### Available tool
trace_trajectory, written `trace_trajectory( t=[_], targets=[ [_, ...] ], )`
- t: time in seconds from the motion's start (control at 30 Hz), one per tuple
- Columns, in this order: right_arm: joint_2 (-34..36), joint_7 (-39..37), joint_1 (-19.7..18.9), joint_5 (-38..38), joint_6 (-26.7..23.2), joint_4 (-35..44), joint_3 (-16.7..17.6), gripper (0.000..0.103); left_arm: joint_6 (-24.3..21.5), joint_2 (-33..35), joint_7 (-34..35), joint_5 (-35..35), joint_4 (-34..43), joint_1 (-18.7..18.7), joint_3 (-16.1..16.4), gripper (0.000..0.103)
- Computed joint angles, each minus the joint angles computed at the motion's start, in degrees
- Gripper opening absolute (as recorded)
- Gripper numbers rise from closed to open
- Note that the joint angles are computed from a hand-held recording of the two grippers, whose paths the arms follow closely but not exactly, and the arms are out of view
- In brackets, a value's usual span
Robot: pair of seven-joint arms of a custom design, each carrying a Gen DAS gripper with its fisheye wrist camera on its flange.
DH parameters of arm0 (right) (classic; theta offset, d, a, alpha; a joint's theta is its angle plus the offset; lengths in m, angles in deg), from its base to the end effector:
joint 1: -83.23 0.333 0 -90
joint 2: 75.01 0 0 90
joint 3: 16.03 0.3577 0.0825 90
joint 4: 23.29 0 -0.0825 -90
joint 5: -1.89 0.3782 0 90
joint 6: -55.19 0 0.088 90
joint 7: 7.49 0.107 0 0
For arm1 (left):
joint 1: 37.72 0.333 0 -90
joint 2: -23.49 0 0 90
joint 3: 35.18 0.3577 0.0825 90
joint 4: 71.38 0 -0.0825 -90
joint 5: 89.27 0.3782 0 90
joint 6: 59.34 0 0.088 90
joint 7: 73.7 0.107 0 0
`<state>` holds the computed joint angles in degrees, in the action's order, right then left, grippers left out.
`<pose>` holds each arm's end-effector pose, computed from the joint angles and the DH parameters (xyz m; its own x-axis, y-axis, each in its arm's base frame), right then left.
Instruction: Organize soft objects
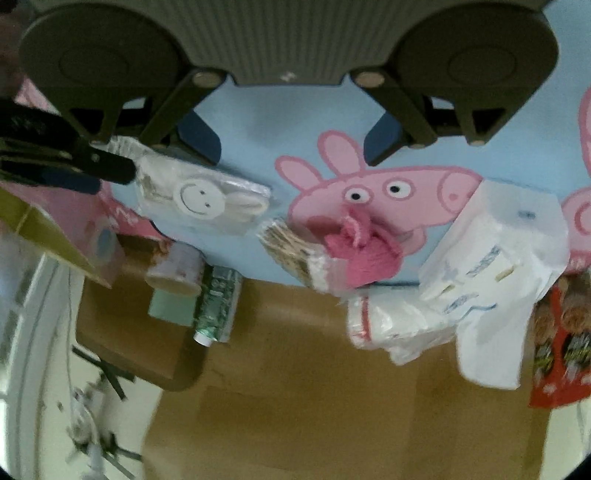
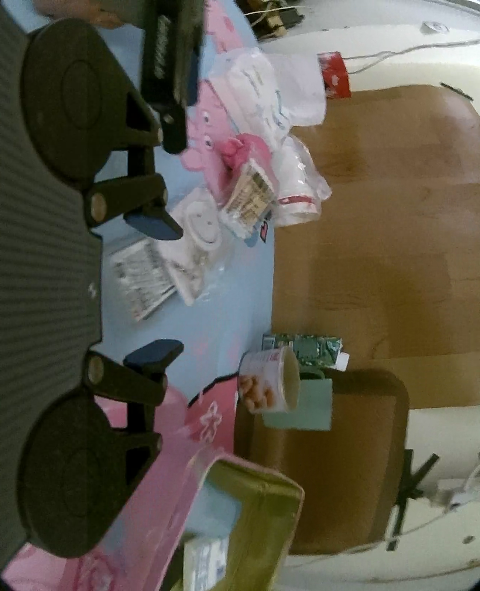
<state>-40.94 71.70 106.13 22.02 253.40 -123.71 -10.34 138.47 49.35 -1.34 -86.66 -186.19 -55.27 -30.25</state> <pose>0.6638 0.2974 0.4026 0.3102 -0.9409 -0.1356 -0.4782 -0.0312 -0.8777 0.6520 -0.1597 0.3952 -0.0938 -0.9772 0.1907 -0.5645 -0.1056 -0.8186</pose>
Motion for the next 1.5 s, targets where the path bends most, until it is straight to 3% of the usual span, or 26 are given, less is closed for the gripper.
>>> trace_trajectory(
  t=[0.1, 0.2, 0.23, 0.27, 0.3, 0.4, 0.53, 0.8, 0.9, 0.97, 1.03, 1.1, 1.17, 1.23, 1.3, 1.37, 1.43, 1.5],
  targets=[
    [2.74, 2.49, -3.75, -1.17, -2.81, 4.74, 4.02, 0.067, 0.9, 0.38, -1.28, 0.06, 0.11, 1.6, -1.44, 0.088],
    [5.67, 4.69, -5.35, -1.23, -7.04, 9.97, 5.67, 0.067, 2.09, 0.56, -1.49, 0.29, -0.03, 2.09, -1.94, 0.088],
    [6.49, 4.93, -6.74, -1.62, -8.48, 11.3, 7.39, 0.063, 2.39, 0.6, -1.48, 0.42, -0.07, 2.33, -2.17, 0.088],
    [7.29, 4.55, -9.15, -2.31, -9.32, 12.19, 10.56, 0.051, 2.8, 0.63, -1.55, 0.58, -0.16, 2.69, -2.51, 0.088],
    [7.98, 5.71, -11.33, -4.86, -9.76, 12.68, 13.25, 0.05, 3.12, 0.62, -1.68, 0.63, -0.28, 2.99, -2.81, 0.088],
    [7.67, 2.81, -11.31, -3.6, -8.8, 12.27, 13.92, 0.038, 3.75, 0.66, -3.05, 1.37, -0.42, 5.03, -4.71, 0.088],
    [6.13, 2.3, -14.4, -4.97, -6.07, 8.5, 17.75, 0.033, 5.35, 0.8, -6.22, 2.52, -0.74, 7.96, -7.07, 0.092],
    [-0.13, 4.72, -28.36, -17.77, 0.29, -8.0, 31.9, 0.032, 5.63, 1.33, -11.47, 7.32, -0.16, 12.08, -9.94, 0.093],
    [-3.46, 7.48, -30.46, -20.04, 3.23, -14.52, 32.67, 0.032, 5.32, 1.31, -11.65, 9.6, -0.04, 12.57, -10.39, 0.093],
    [-5.57, 9.33, -29.83, -19.78, 5.85, -18.18, 31.01, 0.035, 4.1, 1.58, -13.0, 14.2, 0.55, 16.01, -13.75, 0.093],
    [-6.48, 12.77, -32.17, -21.62, 7.87, -21.42, 31.97, 0.039, 1.97, 2.85, -16.02, 23.06, 1.98, 23.95, -21.67, 0.095],
    [-6.26, 17.36, -35.66, -24.54, 10.05, -23.8, 33.96, 0.057, 0.44, 4.68, -18.46, 31.17, 3.15, 31.42, -29.44, 0.095],
    [-5.63, 21.67, -39.13, -28.63, 12.62, -25.83, 36.14, 0.077, 1.2, 5.35, -19.49, 34.82, 3.17, 33.64, -31.57, 0.095],
    [-6.06, 23.19, -39.2, -31.11, 14.16, -27.08, 35.72, 0.079, 1.14, 6.68, -21.54, 39.67, 3.64, 37.37, -35.5, 0.095],
    [-7.58, 22.24, -36.45, -31.67, 13.02, -27.19, 33.1, 0.079, 0.55, 8.48, -23.33, 44.85, 4.31, 41.39, -40.08, 0.094],
    [-9.2, 19.05, -31.16, -30.18, 11.77, -26.83, 28.4, 0.079, -0.86, 10.6, -24.47, 49.95, 4.92, 45.28, -45.17, 0.091],
    [-10.53, 15.07, -24.47, -26.92, 10.3, -26.2, 22.62, 0.079, -5.68, 14.6, -23.37, 55.07, 5.65, 50.91, -53.51, 0.085],
    [-11.17, 11.73, -17.63, -22.95, 8.77, -25.16, 16.81, 0.079, -8.75, 15.19, -19.98, 54.59, 5.26, 51.65, -55.95, 0.08]
  ],
)
